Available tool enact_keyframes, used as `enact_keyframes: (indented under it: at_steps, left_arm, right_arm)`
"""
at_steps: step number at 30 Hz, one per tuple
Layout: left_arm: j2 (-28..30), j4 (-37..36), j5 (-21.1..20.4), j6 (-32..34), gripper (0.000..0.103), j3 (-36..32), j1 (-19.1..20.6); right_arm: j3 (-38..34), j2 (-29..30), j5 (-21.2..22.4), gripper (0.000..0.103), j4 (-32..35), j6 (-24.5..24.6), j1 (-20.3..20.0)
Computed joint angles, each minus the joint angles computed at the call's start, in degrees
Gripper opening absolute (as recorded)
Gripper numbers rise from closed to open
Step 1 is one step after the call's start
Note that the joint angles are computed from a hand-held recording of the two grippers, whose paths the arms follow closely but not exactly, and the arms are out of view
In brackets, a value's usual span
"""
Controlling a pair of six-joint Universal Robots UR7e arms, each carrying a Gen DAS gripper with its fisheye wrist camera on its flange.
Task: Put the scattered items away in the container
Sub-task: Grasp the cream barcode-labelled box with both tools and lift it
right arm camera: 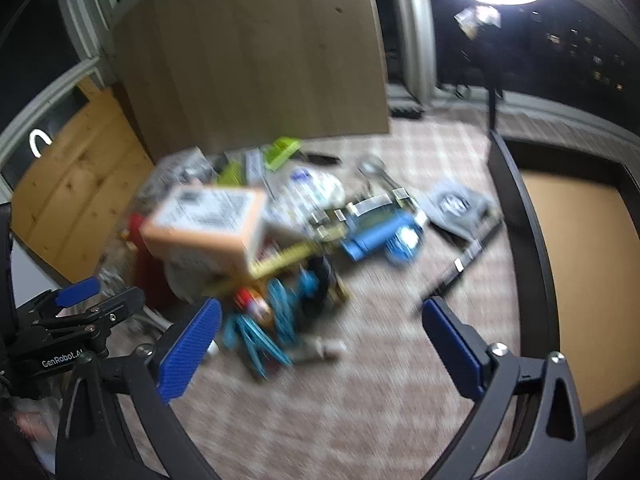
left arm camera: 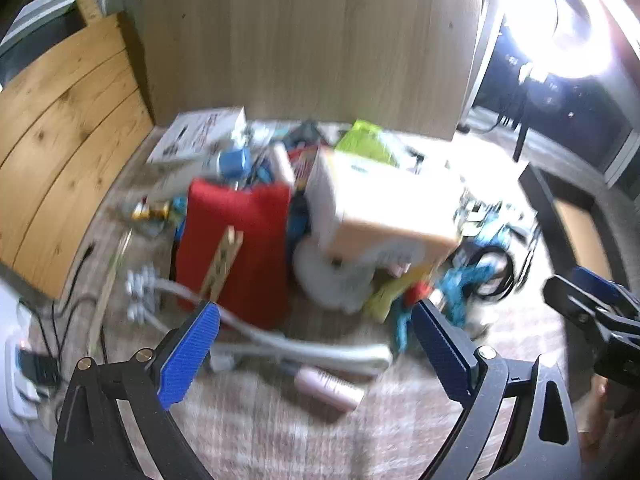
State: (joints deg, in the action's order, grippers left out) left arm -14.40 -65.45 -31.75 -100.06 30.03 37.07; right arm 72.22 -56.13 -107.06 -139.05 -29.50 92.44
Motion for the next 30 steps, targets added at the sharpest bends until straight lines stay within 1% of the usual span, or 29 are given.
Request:
enact_keyframes:
  at_steps: [2, 4, 5, 7, 8, 9, 11, 13, 16, 19, 21, 22, 27, 30]
  left_arm:
    - [-1.15, -4.00, 0.55, 4.52, 0.092, 0.27, 1.28]
    - [-2.25, -9.32, 0.24, 9.64, 0.091, 0.96, 2.29]
    - [-2.54, -12.01, -0.33, 12.59, 0.088, 0.90, 2.93]
    - [-2.09, -12.63, -1.73, 15.04, 0.080, -1.41, 4.17]
    - [-1.82, -13.19, -2.40, 16.38, 0.072, -2.43, 4.83]
    - [-1.98, -14.80, -3.26, 17.75, 0.068, -2.33, 5.37]
    - [-3.03, -18.84, -5.24, 19.81, 0.068, -0.21, 6.01]
    - [-3.64, -22.50, -6.86, 21.48, 0.068, 1.65, 6.50]
    - [-3.87, -23.49, -7.56, 21.45, 0.066, 2.66, 6.53]
    - [-4.39, -27.61, -9.16, 22.49, 0.066, 4.50, 6.91]
    - [-4.49, -29.23, -9.68, 23.02, 0.065, 5.05, 7.08]
    - [-4.34, -29.79, -9.74, 23.40, 0.065, 4.95, 7.17]
    - [-3.89, -31.99, -10.76, 25.18, 0.054, 4.75, 7.56]
    - [-4.43, -33.57, -10.58, 25.24, 0.054, 6.05, 7.59]
  right_arm:
    - [-4.95, 2.14, 1.97, 0.082, 5.43, 1.33, 0.61]
    - [-10.00, 4.91, 2.64, 0.074, 10.17, 2.39, 1.34]
    - [-12.55, 6.38, 2.88, 0.070, 12.79, 2.74, 1.70]
    - [-17.74, 9.55, 2.90, 0.068, 17.65, 4.08, 2.19]
    - [-19.56, 10.64, 3.04, 0.065, 19.77, 4.89, 2.26]
    - [-21.30, 11.69, 3.14, 0.064, 21.85, 5.89, 2.27]
    - [-24.90, 13.98, 3.19, 0.058, 25.96, 7.95, 2.19]
    - [-27.16, 15.43, 2.95, 0.056, 28.23, 9.41, 2.08]
    - [-30.96, 17.67, 3.31, 0.056, 31.86, 12.02, 1.61]
    - [-34.81, 19.81, 3.91, 0.056, 35.76, 14.72, 1.33]
    - [-37.38, 21.24, 4.09, 0.056, 38.29, 15.62, 1.18]
    - [-38.76, 21.99, 4.46, 0.056, 39.68, 16.09, 1.08]
    - [-45.31, 25.69, 7.56, 0.056, 46.30, 18.94, 0.38]
    - [-47.53, 26.95, 9.86, 0.055, 48.52, 20.44, -0.14]
